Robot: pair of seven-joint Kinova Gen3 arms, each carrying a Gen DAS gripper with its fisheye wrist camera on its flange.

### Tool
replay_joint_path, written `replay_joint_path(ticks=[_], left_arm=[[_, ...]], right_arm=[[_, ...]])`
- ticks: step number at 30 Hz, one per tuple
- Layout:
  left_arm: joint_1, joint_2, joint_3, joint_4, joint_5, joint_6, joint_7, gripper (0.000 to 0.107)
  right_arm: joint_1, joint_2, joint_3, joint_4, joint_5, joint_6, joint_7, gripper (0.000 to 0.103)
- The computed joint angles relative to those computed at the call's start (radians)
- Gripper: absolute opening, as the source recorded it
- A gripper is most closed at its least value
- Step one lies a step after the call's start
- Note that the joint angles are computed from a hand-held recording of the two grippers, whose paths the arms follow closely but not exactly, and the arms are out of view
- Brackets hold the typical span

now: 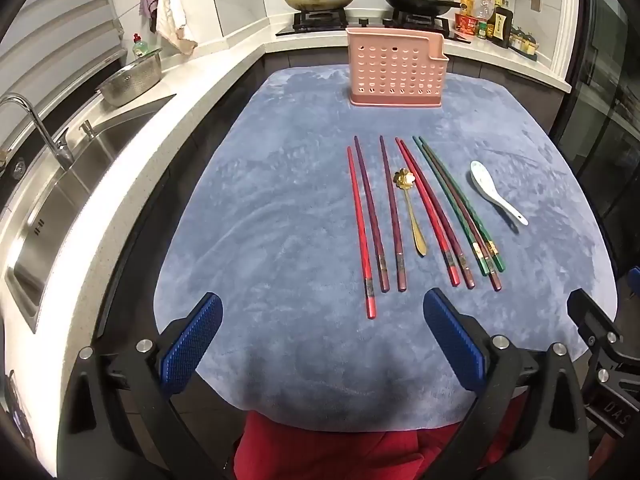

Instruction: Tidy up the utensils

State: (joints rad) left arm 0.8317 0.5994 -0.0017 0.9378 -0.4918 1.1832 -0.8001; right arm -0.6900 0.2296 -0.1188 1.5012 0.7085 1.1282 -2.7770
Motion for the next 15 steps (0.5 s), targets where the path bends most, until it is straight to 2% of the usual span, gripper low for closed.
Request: replay_joint_path(ticks=[8, 15], left_arm=[[0.000, 0.006, -0.003, -0.026, 0.003, 0.022, -0.011, 0.096], [0.003, -0.009, -0.004, 0.007, -0.009, -0.008, -0.001, 0.096]], right_arm=[[-0.001, 0.004, 0.002, -0.007, 0.000, 0.008, -0.001, 0.096], [0.001, 0.002, 0.001, -0.006, -0.002, 0.006, 0.003, 0.096]])
